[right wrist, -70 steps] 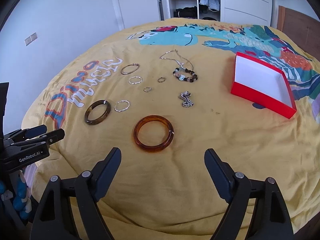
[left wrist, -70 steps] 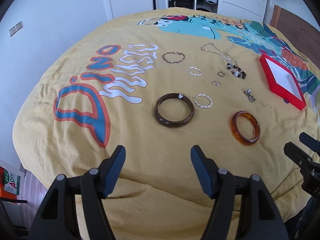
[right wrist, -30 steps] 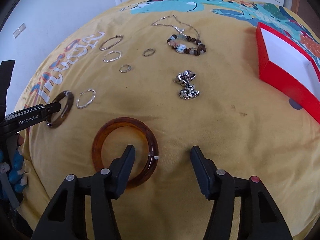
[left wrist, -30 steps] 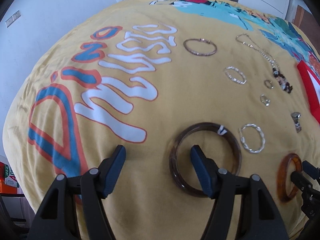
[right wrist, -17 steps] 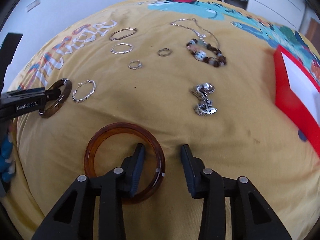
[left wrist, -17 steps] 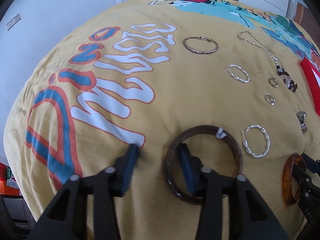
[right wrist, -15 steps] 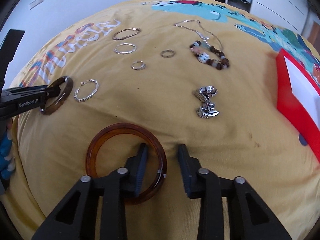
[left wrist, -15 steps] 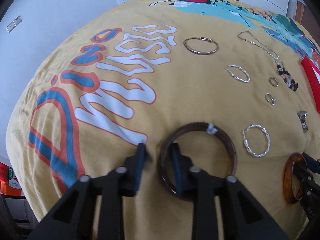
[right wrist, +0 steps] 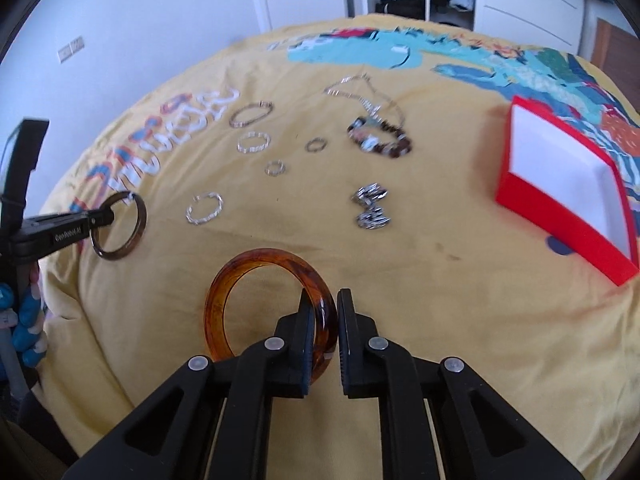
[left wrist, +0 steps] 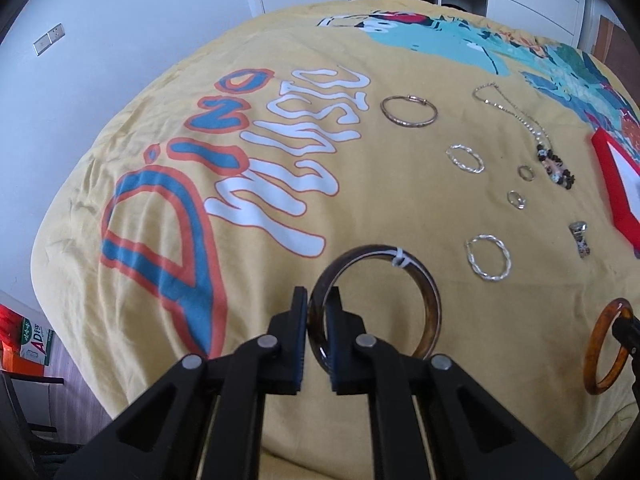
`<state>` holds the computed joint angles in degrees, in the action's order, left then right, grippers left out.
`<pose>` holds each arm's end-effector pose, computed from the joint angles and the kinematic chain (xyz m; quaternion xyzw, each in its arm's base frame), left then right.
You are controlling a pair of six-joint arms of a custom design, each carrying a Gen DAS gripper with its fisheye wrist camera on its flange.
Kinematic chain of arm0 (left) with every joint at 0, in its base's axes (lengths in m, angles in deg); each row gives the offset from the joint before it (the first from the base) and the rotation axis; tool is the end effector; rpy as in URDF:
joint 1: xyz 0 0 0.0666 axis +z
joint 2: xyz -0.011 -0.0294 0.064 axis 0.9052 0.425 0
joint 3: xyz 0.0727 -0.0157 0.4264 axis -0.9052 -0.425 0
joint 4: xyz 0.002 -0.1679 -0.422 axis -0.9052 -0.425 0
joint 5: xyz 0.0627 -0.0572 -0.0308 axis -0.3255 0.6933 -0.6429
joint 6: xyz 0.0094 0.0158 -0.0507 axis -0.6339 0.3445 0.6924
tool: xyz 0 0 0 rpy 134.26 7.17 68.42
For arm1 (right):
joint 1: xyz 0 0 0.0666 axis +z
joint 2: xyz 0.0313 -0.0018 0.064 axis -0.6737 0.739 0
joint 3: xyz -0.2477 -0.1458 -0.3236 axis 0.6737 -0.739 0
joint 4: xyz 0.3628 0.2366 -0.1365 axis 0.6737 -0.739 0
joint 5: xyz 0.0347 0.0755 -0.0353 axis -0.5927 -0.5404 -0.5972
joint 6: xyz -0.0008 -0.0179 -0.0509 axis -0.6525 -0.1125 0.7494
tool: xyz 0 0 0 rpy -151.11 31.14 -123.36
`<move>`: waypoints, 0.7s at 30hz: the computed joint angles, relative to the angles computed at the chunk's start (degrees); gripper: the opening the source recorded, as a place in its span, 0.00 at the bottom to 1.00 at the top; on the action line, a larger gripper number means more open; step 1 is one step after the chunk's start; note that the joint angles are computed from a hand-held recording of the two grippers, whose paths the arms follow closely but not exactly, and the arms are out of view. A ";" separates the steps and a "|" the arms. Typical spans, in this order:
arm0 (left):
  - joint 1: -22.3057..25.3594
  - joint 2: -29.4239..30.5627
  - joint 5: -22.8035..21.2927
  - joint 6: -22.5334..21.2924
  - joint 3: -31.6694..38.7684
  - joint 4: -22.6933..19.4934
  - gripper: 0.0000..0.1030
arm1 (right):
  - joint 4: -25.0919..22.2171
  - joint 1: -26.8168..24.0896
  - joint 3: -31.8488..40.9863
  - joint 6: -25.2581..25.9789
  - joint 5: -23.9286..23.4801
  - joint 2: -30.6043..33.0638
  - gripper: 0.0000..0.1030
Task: Organize jewelry
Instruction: 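Lower the left tool onto the dark brown bangle while the right tool grasps the amber bangle, then carry both bangles to the red box and lower them inside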
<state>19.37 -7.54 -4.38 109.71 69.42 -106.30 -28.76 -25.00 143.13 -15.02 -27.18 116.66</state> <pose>0.3457 -0.3270 0.5097 -0.1175 0.9556 0.0903 0.2548 0.3464 0.1119 0.5051 -0.1439 0.9431 0.1012 0.2821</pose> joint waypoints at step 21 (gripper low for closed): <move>-6.03 25.12 5.27 -16.82 40.02 1.73 0.08 | 1.02 -25.70 8.85 9.53 -4.65 1.11 0.10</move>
<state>13.33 17.57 0.89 92.89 109.44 -104.57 -27.74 -50.70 151.98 -5.49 -31.82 117.78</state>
